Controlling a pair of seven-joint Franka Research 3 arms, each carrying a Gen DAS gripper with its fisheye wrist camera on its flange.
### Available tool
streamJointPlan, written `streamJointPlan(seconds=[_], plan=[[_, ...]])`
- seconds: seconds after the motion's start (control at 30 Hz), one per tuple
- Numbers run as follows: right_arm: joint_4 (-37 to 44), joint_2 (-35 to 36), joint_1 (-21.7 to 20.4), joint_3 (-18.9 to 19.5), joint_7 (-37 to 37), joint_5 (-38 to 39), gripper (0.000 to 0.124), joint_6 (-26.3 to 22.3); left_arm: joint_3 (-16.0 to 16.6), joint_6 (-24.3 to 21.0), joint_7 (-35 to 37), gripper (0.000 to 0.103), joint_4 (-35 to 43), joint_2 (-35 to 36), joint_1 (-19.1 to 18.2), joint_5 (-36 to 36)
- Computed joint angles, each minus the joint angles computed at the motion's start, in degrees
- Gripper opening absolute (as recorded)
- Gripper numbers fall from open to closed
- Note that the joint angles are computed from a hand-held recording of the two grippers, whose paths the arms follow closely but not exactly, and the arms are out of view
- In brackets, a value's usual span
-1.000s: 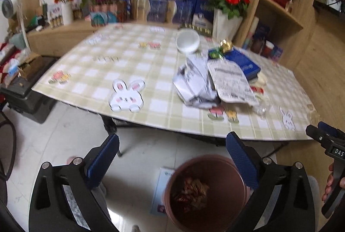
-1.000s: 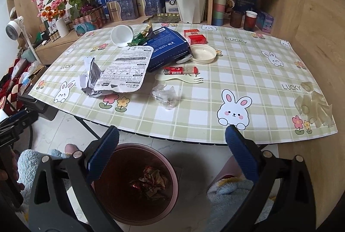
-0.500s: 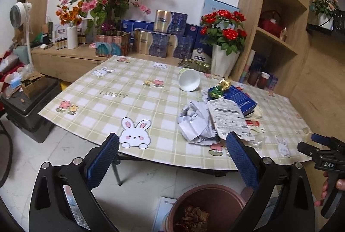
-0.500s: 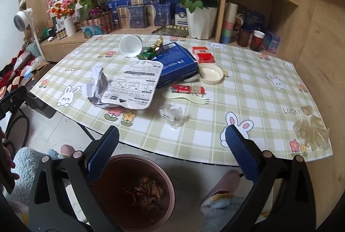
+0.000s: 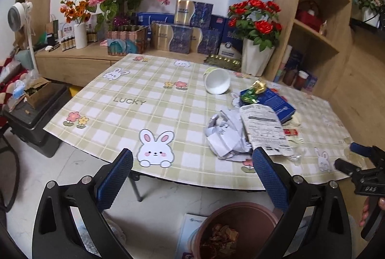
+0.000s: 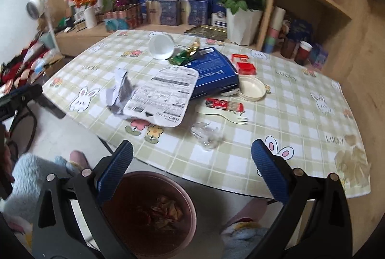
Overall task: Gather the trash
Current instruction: 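Grasp the crumpled white paper with the left gripper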
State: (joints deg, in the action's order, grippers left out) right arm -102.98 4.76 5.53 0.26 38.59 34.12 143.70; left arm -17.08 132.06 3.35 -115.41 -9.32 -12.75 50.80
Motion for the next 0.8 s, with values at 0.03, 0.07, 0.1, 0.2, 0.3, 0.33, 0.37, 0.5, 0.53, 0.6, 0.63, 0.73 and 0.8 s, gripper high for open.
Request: streamJointPlan(seconds=[0.03,0.07,0.1,0.2,0.3,0.33,0.37,0.5,0.53,0.6,0.63,0.73,0.8], plan=[[0.14,0.21,0.06,-0.02,0.61,-0.22,0.097,0.39,0.04,-1.03,1.24,0.097,0.92,0.75,-0.04,-0.60],[0.43,0.59,0.18,-0.07,1.70,-0.89,0.097,0.95,0.13,-1.60,2.07,0.097,1.51,1.23,-0.11,-0.96],[0.89,0.98,0.18,-0.09,2.39,-1.39,0.097,0.76,0.27,-2.24,3.05,0.097,2.17,1.81,-0.18,-1.40],[2.51,2.11,-0.06,-0.05,3.90,-1.76,0.097,-0.91,1.14,-3.93,6.34,0.097,4.49,3.89,-0.42,-4.51],[4.42,3.64,-0.09,-0.15,7.09,-3.79,0.097,-1.98,2.33,-2.56,8.14,0.097,5.28,5.13,-0.32,-7.75],[4.83,4.01,-0.12,-0.13,7.90,-4.23,0.097,-2.14,2.92,-0.75,8.63,0.097,5.12,5.37,-0.10,-9.41],[5.16,4.40,-0.03,-0.17,8.96,-5.12,0.097,-1.76,3.28,0.70,8.83,0.097,4.98,5.57,0.08,-10.59],[7.16,6.06,-0.56,0.32,9.81,-4.87,0.097,-2.22,3.70,4.31,5.63,0.097,4.81,6.56,0.69,-9.76],[7.75,6.49,-0.69,0.44,10.00,-4.60,0.097,-2.47,3.84,5.26,5.65,0.097,5.22,7.27,0.81,-9.60],[9.04,7.46,-0.81,0.57,10.72,-4.54,0.097,-3.01,4.15,6.17,7.31,0.097,6.93,9.14,0.83,-10.34],[9.85,8.06,-0.87,0.66,11.25,-4.45,0.097,-3.30,4.36,6.60,8.87,0.097,8.29,10.63,0.80,-11.02],[11.47,9.38,-0.98,0.90,12.32,-4.43,0.097,-3.55,5.02,6.57,12.69,0.097,12.30,14.59,0.34,-12.34],[12.58,10.42,-0.88,0.98,13.39,-4.94,0.097,-3.45,5.63,5.92,14.87,0.097,16.05,17.93,-0.16,-13.26]])
